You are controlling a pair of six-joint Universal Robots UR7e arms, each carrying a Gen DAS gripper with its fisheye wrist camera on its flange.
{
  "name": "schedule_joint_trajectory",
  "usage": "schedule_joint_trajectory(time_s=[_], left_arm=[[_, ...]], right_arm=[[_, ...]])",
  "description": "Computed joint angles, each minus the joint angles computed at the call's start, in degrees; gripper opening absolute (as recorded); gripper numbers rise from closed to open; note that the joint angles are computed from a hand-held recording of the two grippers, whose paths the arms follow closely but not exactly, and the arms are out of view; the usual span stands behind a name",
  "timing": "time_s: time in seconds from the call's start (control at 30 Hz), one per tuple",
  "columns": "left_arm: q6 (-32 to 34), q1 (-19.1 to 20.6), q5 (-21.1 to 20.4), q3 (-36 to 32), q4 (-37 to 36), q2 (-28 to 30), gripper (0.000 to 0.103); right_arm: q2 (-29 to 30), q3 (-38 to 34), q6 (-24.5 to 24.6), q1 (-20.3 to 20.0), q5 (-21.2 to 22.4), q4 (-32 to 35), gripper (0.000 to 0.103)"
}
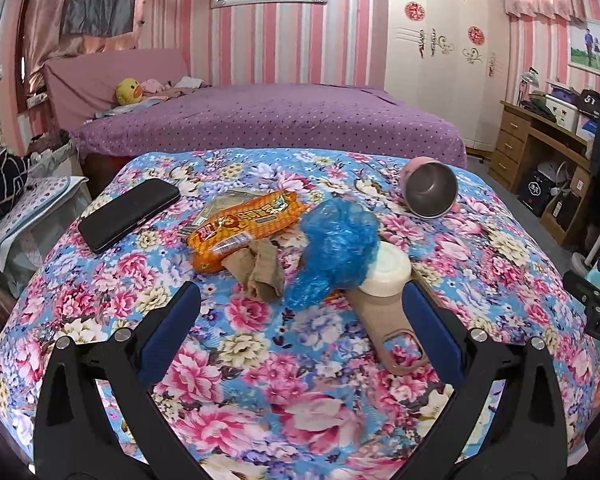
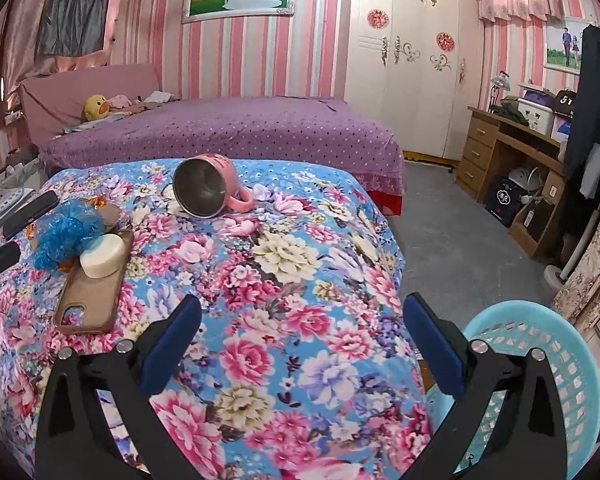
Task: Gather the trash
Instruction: 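Move both open tools back over the trash on the bed, then grasp the blue plastic bag with the left tool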
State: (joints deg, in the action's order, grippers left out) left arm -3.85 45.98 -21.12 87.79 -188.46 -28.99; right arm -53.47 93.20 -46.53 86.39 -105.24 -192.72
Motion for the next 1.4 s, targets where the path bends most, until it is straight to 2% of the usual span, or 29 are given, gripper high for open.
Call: schedule_joint_trajectory(time_s=[0.23, 0.4, 0.57, 0.67, 0.77, 0.87, 0.9, 0.93, 1.1, 1.27, 1.4], left_arm=[[1.0, 0.1, 0.4, 0.1, -0.4, -0.1, 0.097], [-0.5, 0.6, -0.5, 0.0, 1.1, -0.3, 0.097], [1.8, 1.5, -1.8, -3.2, 0.1, 1.4, 0.095], [2.6, 2.4, -2.7, -6.3, 1.0, 2.8, 0.090], [-0.4, 3.4, -4.9, -8.4, 5.2, 3.0, 0.077], [-3.2, 4.4, -7.7, -9.5, 8.6, 3.0, 0.054], [-3.7, 4.7, -8.3, -9.8, 9.7, 3.0, 0.040], [-3.9, 4.9, -8.9, -10.1, 10.7, 3.0, 0.030], [-1.1, 3.9, -8.1, -8.2, 6.6, 2.0, 0.025], [5.7, 1.4, -5.1, -1.6, -5.2, -1.7, 0.024], [4.4, 0.6, -3.2, 4.1, -7.4, -5.7, 0.024]], right_arm=[[0.6, -0.5, 0.2, 0.2, -0.8, 0.2, 0.098], [0.9, -1.0, 1.1, 0.3, -1.5, 0.5, 0.098], [1.4, -2.1, 1.5, 0.3, -2.3, 1.3, 0.098], [1.8, -2.6, 1.4, 0.3, -3.1, 1.4, 0.098], [2.2, -3.3, 1.6, 0.3, -3.8, 1.5, 0.098], [2.2, -3.7, 2.5, 0.1, -3.1, 2.5, 0.098], [2.2, -3.7, 2.7, 0.1, -2.8, 2.8, 0.098], [2.2, -3.7, 2.9, 0.1, -2.4, 3.3, 0.098], [2.1, -3.2, 2.3, 0.3, -1.5, 3.3, 0.098], [2.5, -2.7, 2.9, 1.1, -1.1, 3.7, 0.098], [3.0, -1.9, 2.1, 2.0, -0.7, 3.8, 0.098]])
